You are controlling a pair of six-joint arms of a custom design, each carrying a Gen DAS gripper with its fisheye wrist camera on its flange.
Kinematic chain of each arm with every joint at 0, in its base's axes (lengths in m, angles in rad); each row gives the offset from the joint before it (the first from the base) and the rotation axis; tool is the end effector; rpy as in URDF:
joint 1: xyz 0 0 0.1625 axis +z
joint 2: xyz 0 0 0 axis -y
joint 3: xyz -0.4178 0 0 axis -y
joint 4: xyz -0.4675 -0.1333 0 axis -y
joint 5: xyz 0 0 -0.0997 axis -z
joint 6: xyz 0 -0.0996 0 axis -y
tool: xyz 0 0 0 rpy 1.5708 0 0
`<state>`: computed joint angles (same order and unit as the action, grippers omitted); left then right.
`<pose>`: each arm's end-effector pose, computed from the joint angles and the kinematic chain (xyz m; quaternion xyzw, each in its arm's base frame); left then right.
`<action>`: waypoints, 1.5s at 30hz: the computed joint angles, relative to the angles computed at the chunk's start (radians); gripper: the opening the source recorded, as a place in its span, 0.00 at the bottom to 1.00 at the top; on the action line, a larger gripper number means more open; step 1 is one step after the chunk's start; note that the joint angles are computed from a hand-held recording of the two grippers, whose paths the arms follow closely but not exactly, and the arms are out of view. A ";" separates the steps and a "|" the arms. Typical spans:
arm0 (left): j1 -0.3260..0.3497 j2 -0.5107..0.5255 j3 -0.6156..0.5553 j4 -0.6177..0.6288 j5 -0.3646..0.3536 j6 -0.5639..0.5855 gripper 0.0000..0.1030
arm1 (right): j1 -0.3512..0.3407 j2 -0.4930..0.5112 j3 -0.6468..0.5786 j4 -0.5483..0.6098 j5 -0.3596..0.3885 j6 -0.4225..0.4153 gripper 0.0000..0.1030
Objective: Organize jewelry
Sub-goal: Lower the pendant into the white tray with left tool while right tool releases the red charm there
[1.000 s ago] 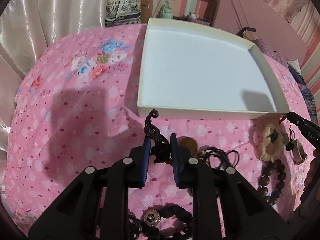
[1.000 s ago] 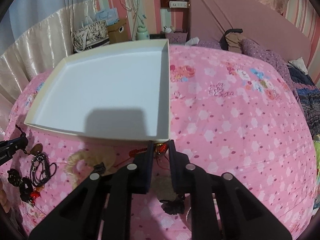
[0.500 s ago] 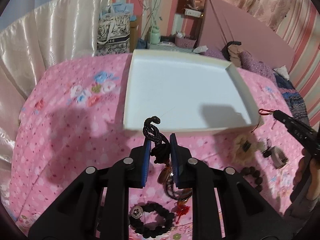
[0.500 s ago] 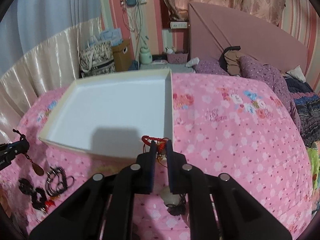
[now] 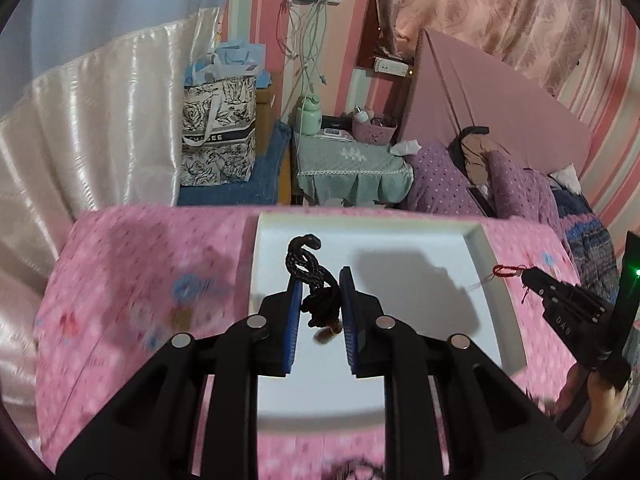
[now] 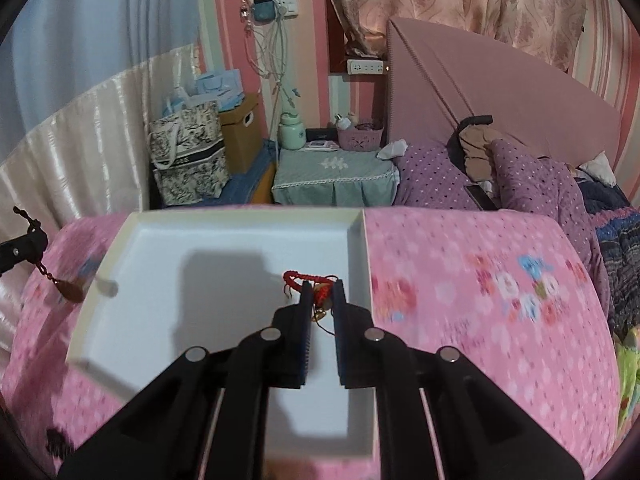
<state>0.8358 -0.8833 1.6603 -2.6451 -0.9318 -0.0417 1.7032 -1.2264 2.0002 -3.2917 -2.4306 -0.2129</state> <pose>-0.3380 -0.6613 0.1104 0.2752 0.8989 -0.2478 0.2343 0.1347 -0.5737 0.2720 -0.0483 -0.8296 0.3993 0.3873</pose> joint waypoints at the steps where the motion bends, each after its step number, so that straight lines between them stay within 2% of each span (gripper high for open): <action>1: 0.010 0.029 -0.035 0.006 -0.006 0.007 0.17 | -0.013 0.024 -0.032 0.004 0.001 -0.003 0.09; 7: 0.058 0.191 -0.223 0.068 -0.020 0.027 0.17 | -0.059 0.108 -0.149 0.068 -0.005 0.010 0.09; 10: 0.071 0.259 -0.290 0.090 0.014 0.035 0.17 | -0.072 0.142 -0.188 0.091 -0.017 0.017 0.09; 13: 0.085 0.305 -0.349 0.145 0.024 0.002 0.17 | -0.092 0.148 -0.205 0.145 0.017 0.065 0.09; 16: 0.094 0.327 -0.378 0.181 0.015 -0.006 0.17 | -0.103 0.165 -0.220 0.179 0.018 0.081 0.09; 24: 0.110 0.347 -0.398 0.217 0.065 -0.032 0.17 | -0.117 0.177 -0.226 0.181 0.015 0.078 0.12; 26: 0.116 0.350 -0.404 0.238 0.072 -0.049 0.17 | -0.117 0.172 -0.223 0.185 0.014 0.089 0.21; 27: 0.118 0.352 -0.407 0.249 0.075 -0.056 0.17 | -0.117 0.170 -0.221 0.182 0.016 0.091 0.35; 28: 0.119 0.352 -0.407 0.256 0.078 -0.060 0.17 | -0.116 0.166 -0.216 0.184 0.023 0.092 0.41; 31: 0.113 0.343 -0.387 0.242 0.095 -0.048 0.19 | -0.110 0.155 -0.207 0.202 0.034 0.093 0.41; 34: 0.099 0.312 -0.350 0.209 0.084 -0.032 0.25 | -0.088 0.135 -0.188 0.175 0.037 0.064 0.41; 35: 0.094 0.302 -0.338 0.200 0.082 -0.029 0.31 | -0.079 0.130 -0.181 0.159 0.028 0.051 0.43; 37: 0.075 0.266 -0.295 0.161 0.080 -0.012 0.50 | -0.056 0.111 -0.162 0.114 0.012 0.019 0.59; 38: 0.064 0.241 -0.263 0.123 0.079 -0.004 0.65 | -0.043 0.099 -0.150 0.094 0.004 0.007 0.61; 39: 0.056 0.223 -0.241 0.099 0.078 -0.001 0.73 | -0.034 0.090 -0.143 0.088 -0.004 0.002 0.65; 41: 0.042 0.184 -0.202 0.070 0.064 0.003 0.75 | -0.009 0.064 -0.118 0.080 -0.032 -0.004 0.72; 43: 0.023 0.134 -0.149 0.049 0.063 -0.001 0.84 | 0.015 0.037 -0.092 0.082 -0.072 -0.001 0.82; 45: 0.001 0.088 -0.088 0.005 0.091 0.001 0.95 | 0.041 0.007 -0.058 0.075 -0.116 0.000 0.83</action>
<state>0.8365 -0.7955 1.5722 -2.6398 -0.8407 -0.0407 1.7445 -1.2193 1.9425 -3.2170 -2.5468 -0.2128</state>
